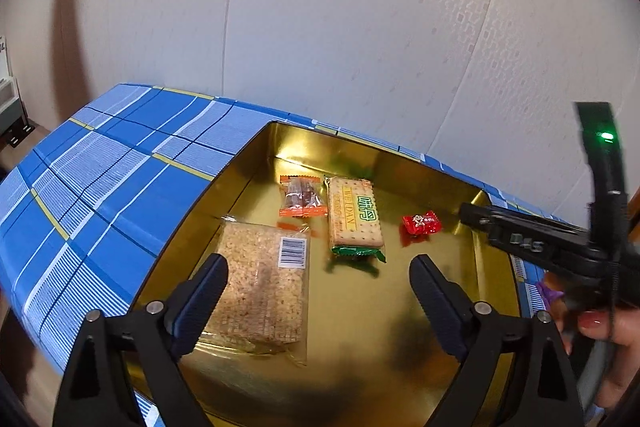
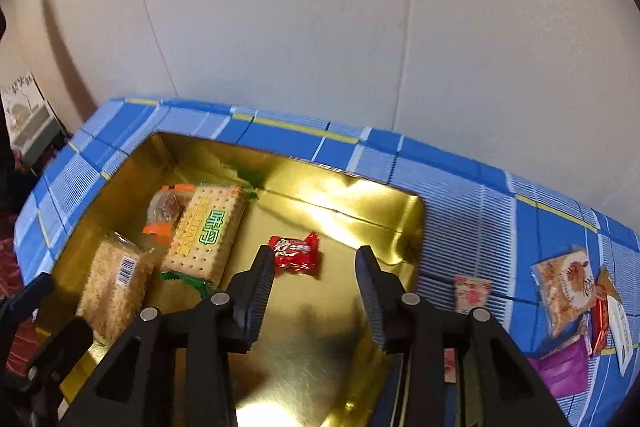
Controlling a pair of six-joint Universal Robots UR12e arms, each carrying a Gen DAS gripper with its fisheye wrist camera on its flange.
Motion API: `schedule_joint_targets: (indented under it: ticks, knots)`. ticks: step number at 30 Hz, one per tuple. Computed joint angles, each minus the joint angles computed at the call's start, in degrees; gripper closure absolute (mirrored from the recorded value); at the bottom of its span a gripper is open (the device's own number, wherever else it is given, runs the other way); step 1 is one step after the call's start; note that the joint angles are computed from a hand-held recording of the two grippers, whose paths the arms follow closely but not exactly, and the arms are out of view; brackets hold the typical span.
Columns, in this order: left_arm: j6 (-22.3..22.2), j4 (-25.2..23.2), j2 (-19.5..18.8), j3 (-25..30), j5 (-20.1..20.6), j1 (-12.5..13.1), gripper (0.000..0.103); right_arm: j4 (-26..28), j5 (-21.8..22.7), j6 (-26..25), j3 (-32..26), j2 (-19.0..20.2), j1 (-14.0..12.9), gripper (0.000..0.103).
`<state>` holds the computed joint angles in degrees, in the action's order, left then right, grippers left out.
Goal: Organize snacks
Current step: 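Carry the red candy into the gold tray and open the right tool, then move the left tool to the purple packet while the right tool approaches the white milk stick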
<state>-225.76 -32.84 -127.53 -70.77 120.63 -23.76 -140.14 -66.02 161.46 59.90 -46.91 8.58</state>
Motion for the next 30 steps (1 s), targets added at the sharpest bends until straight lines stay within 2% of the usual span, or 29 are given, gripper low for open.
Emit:
schedule_joint_targets:
  ticks: [7,9,12,23,30]
  knots:
    - [2.53,1.24,-1.04,1.23,1.52,-0.81,0.006,-4.72,4.00,3.73,4.51,-2.31,-3.41,0.061]
    - [3.84,1.19,-1.51,1.93,2.30,-1.14,0.006,-6.36,5.57,6.33,5.72,-2.54,-4.45,0.060]
    - [5.10,1.72,-1.83,2.43,2.06,-1.34,0.005,-6.58,7.27,7.75,7.68,-3.31,-6.34,0.060]
    - [3.61,2.25,-1.79,2.21,1.91,-2.11,0.005,-15.06,5.48,11.60,15.91,-5.87,-11.47,0.060]
    - [9.26,5.05,-3.51,4.15,4.01,-4.18,0.005,-24.56,4.41,17.30,20.05,-6.07,-14.17,0.060]
